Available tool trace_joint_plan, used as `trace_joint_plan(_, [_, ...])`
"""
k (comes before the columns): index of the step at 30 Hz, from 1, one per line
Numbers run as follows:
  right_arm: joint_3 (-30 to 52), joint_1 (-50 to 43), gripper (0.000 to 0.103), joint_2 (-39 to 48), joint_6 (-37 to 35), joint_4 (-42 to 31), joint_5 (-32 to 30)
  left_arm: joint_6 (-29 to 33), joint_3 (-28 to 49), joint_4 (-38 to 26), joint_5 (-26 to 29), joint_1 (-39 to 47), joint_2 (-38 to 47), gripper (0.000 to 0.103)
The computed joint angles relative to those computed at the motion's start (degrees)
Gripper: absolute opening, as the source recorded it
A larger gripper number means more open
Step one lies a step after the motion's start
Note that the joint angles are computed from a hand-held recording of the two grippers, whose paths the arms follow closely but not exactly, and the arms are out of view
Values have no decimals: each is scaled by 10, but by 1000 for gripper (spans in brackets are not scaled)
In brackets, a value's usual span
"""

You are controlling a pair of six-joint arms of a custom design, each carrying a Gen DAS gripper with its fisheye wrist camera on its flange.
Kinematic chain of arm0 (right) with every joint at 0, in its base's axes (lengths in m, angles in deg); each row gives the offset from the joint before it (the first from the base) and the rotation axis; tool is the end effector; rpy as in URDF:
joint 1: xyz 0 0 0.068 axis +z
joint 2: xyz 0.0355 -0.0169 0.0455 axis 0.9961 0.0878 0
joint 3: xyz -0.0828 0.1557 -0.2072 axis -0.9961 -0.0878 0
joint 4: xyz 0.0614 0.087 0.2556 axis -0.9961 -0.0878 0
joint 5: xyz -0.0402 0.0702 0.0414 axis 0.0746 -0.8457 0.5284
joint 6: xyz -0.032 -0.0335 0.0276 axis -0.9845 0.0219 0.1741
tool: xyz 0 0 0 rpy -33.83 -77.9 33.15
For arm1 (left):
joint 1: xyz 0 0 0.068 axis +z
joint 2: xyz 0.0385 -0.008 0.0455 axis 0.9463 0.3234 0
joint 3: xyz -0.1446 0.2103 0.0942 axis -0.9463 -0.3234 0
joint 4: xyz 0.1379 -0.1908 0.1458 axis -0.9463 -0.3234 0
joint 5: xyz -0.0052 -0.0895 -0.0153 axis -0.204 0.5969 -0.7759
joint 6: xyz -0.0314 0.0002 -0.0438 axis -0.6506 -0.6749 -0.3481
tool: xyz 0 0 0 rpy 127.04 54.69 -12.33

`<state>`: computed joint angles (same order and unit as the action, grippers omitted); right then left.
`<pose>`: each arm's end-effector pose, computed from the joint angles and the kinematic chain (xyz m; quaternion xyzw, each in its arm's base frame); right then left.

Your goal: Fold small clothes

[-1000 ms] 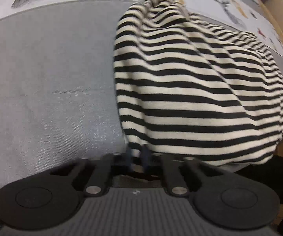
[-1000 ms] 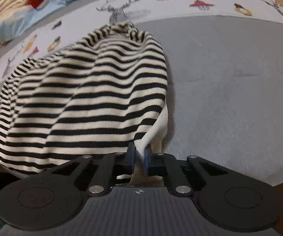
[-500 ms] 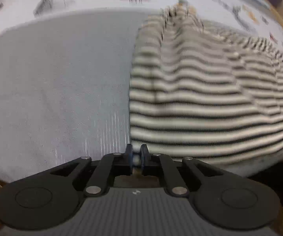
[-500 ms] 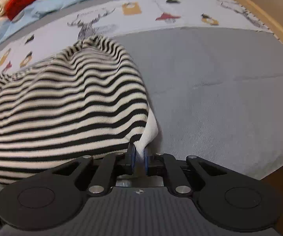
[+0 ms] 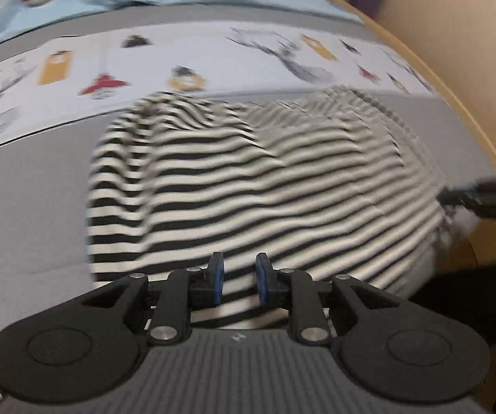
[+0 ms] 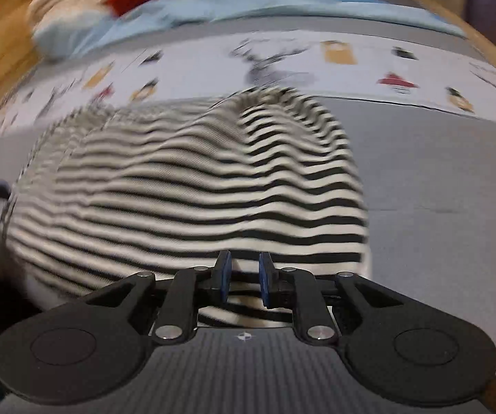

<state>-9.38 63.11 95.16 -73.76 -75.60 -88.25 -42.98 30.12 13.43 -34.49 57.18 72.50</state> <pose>0.1446 -0.0513 0.2157 0.0800 0.9551 0.0080 0.2852 0.3272 -0.0951 0.2329 0.3212 0.9093 -0.1763 0.1974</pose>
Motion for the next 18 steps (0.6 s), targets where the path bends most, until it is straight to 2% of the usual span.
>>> trace_joint_plan(2, [-3,33,18,0,7,3,5,16,-9,2,-18,-18,5,27])
trace_joint_plan(3, [-3,40,18,4,4,3,4,20,-8,2,-48,-29,19,29])
trace_joint_plan(5, [-6,81,18,23,10,0,48,3,1,-2,-120,-46,51,29])
trace_joint_plan(6, [-6,98,18,42,8,-4,77,-20,15,-10,-143,-44,74,35])
trace_joint_plan(8, [-10,116,18,69,12,6,97,-58,48,-32,-128,-25,99,36])
trace_joint_plan(12, [3,99,18,70,22,13,90,-91,46,6,-140,-14,80,35])
trace_joint_plan(18, [11,94,19,57,76,99,75,-152,43,71,-64,-25,53,35])
